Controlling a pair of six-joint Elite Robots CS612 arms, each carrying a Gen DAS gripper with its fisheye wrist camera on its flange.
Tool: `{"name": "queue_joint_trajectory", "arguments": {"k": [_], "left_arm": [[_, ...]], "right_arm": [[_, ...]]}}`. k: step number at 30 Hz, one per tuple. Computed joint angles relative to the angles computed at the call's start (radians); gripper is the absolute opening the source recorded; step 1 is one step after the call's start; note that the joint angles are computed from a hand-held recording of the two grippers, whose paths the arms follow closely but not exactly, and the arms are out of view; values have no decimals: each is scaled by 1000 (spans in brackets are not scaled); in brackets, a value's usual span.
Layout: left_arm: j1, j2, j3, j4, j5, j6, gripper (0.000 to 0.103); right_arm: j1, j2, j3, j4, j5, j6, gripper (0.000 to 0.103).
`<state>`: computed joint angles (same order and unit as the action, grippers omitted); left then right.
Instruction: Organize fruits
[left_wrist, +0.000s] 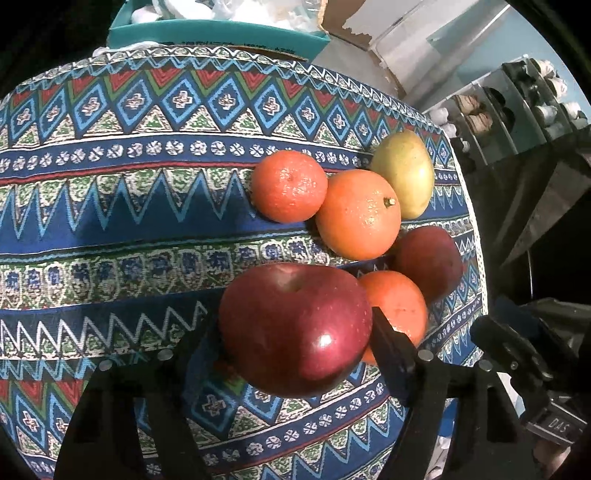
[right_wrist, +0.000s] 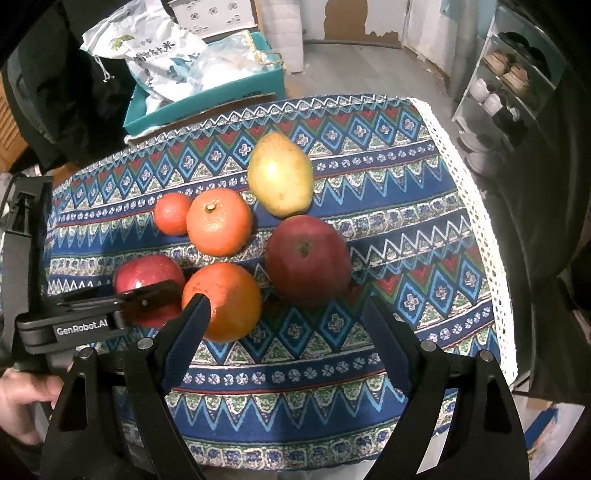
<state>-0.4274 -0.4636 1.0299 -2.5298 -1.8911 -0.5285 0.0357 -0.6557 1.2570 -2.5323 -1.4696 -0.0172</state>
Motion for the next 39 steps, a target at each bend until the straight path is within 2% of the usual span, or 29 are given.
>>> {"name": "queue_joint_trajectory", "arguments": {"k": [8, 12, 17, 23, 25, 29, 36, 39], "left_arm": [[0, -62, 80, -12, 147, 83, 78], [8, -91, 127, -43, 193, 93, 78], [7, -118, 174, -80, 279, 145, 78], [12, -130, 199, -95, 297, 162, 78], [14, -133, 204, -97, 296, 159, 78], [13, -133, 208, -95, 303, 157, 78], [12, -135, 217, -100, 312, 162, 78], [11, -141, 225, -109, 315, 166, 78]], "right_arm": [[1, 23, -31, 57, 94, 12, 85], [9, 46, -63, 88, 126, 19, 85], [21, 81, -116, 153, 127, 15, 85], [31, 118, -166, 213, 107, 9, 85], [33, 125, -173, 218, 105, 3, 77], [42, 135, -187, 246, 74, -26, 70], [55, 121, -159, 222, 35, -76, 68], [63, 104, -123, 175, 19, -94, 68]]}}
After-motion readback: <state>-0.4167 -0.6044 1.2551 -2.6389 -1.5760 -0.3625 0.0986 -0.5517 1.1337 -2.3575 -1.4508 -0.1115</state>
